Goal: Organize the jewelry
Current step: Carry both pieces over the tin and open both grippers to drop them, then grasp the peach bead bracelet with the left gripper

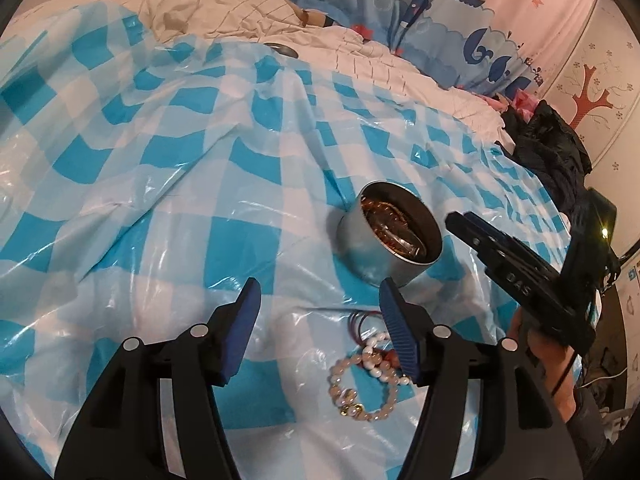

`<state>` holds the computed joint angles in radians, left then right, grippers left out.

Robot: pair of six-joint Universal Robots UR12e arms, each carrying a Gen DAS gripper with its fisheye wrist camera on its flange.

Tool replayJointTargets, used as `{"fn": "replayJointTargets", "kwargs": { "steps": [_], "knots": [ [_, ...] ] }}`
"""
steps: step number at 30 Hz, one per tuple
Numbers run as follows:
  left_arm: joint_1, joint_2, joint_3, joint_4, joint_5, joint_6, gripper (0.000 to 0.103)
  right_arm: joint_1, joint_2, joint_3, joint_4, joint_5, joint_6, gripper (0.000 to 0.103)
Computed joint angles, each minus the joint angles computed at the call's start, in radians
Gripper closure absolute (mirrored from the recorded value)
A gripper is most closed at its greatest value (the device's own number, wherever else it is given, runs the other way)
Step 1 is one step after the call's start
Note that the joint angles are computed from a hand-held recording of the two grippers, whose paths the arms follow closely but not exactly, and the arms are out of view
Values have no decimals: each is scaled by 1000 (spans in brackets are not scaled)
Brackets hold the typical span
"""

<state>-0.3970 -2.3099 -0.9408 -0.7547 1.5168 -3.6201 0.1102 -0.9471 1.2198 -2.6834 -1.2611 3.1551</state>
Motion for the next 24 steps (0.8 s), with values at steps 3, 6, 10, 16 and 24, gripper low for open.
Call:
{"fn": "replayJointTargets", "kwargs": {
  "steps": [3, 6, 10, 16, 24],
  "knots": [
    [3, 1, 0, -11, -8, 9, 44, 3, -1, 1, 19, 3, -17, 61],
    [1, -5, 14, -48, -25, 46, 44, -1, -18, 19, 32, 12, -22, 60],
    [-8, -15, 40, -131, -28, 130, 44, -18, -54, 58, 84, 75, -24, 59],
    [-17, 2, 1, -172, -45, 253, 44, -41, -101, 128, 197, 188, -34, 59],
    [-21, 2, -27, -85, -42, 226, 44, -38, -90, 118, 228, 220, -30, 58]
  ]
}}
